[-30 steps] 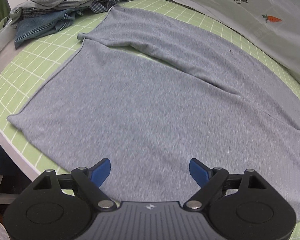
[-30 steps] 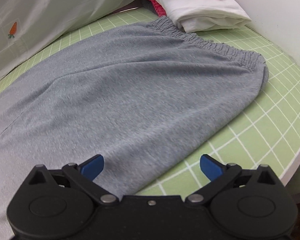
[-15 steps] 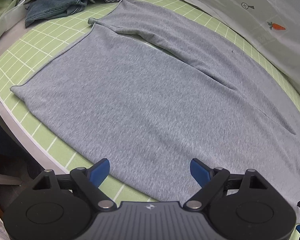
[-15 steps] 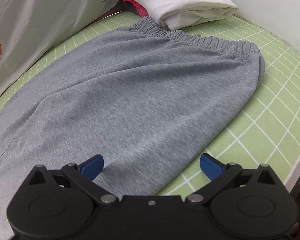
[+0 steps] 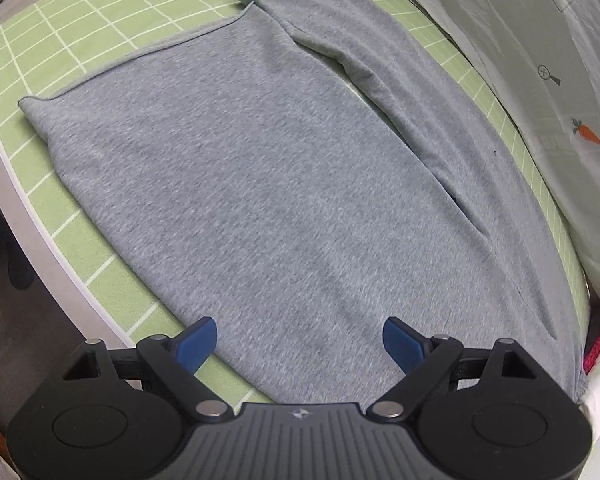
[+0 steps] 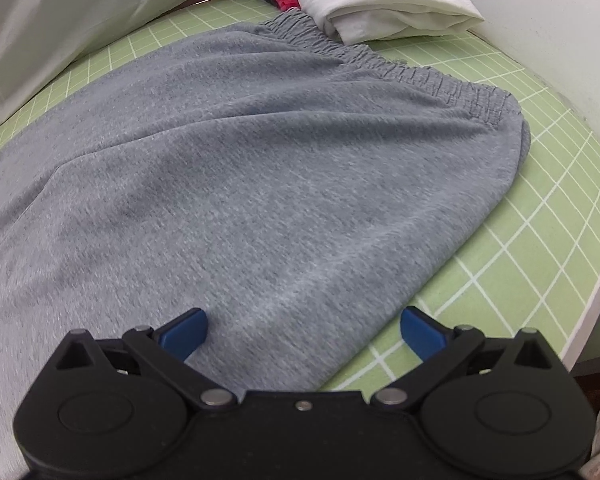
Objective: Fold clothes
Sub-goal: 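Release the leg hem and smooth the sweatpants flat with both grippers, then grasp the leg hem with the left gripper while the right gripper grasps the waistband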
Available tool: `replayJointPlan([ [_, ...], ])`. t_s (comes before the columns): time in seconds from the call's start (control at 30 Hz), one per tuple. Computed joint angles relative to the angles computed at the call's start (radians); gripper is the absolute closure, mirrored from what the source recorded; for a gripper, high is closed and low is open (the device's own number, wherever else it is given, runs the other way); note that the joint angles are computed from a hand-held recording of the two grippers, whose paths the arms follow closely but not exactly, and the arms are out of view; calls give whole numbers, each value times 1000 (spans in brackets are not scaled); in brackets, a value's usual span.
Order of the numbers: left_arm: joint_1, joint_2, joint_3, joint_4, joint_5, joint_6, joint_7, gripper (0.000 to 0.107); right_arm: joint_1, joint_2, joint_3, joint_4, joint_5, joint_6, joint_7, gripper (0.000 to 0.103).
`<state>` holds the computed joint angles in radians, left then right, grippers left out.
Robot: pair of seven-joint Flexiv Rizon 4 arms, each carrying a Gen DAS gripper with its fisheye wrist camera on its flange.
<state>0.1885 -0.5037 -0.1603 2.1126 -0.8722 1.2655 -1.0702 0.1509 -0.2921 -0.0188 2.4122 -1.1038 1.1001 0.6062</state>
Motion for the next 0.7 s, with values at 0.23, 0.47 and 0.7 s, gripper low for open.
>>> replayJointPlan([
  [0.23,46,-7,15,-22,-34,-132,7,17,21,-10,6,-20,49,-43,25,0],
  [0.47,48,-11,41,-40,-103,-193,-4,17,31,-13,8,-27,69,-60,36,0],
  [0.7,63,-22,58,-60,-172,-194,-16,17,34,-14,5,-30,82,-58,26,0],
])
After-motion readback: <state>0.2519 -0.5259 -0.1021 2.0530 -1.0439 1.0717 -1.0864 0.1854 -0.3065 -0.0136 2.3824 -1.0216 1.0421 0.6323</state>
